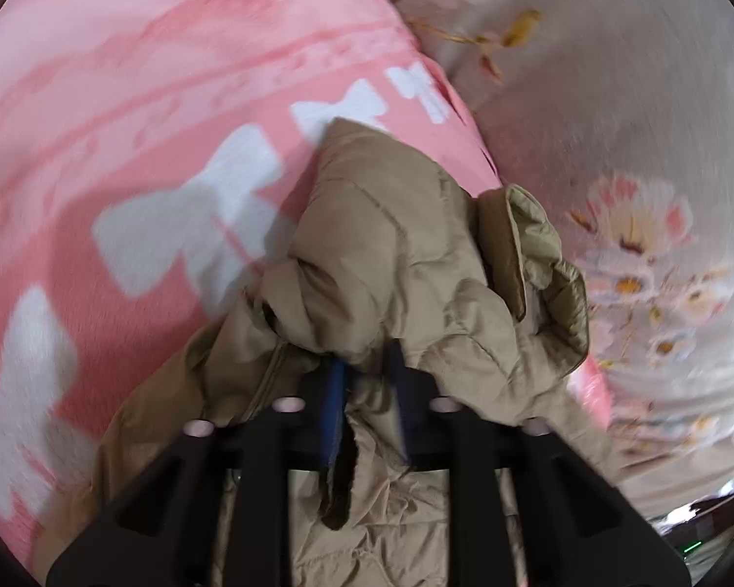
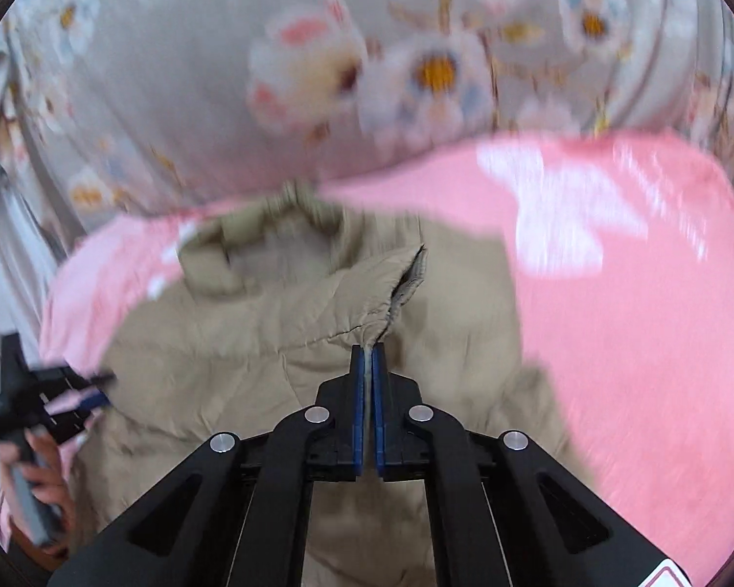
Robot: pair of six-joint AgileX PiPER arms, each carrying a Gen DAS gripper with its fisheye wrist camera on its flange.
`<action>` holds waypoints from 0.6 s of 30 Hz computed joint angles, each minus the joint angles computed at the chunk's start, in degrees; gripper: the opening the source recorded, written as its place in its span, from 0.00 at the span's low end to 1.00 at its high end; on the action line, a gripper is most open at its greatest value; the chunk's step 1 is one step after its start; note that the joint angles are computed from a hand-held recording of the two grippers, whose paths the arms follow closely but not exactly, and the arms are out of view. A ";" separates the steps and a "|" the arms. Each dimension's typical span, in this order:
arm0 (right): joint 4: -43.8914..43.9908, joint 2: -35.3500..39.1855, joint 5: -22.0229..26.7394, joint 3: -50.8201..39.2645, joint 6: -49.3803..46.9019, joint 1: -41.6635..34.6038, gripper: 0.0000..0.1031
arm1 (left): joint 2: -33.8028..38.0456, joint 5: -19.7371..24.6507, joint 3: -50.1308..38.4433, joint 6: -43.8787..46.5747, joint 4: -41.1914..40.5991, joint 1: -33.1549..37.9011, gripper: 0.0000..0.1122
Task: Fold large clothes
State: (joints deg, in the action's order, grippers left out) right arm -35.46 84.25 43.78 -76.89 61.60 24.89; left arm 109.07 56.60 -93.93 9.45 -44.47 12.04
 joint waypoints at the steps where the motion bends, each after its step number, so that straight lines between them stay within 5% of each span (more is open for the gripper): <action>1: -1.93 0.63 0.99 -1.16 0.31 0.29 0.02 | -1.04 -1.62 0.38 -0.02 2.67 -1.50 0.10; 5: -6.72 6.52 5.18 -2.72 1.82 0.19 0.02 | -3.61 -8.06 3.40 -3.16 14.54 -7.57 0.09; 12: 0.32 11.18 -3.54 5.05 0.60 -5.53 0.02 | -6.07 -17.63 10.33 -6.15 26.40 -13.02 0.09; 18: -1.72 12.56 -4.47 6.28 1.99 -4.87 0.03 | -7.22 -22.64 13.91 -7.63 30.96 -15.07 0.10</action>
State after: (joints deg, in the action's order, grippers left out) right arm -37.18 96.81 39.31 -70.61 63.59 20.02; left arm 101.85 33.96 -80.02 1.83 -13.51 -3.02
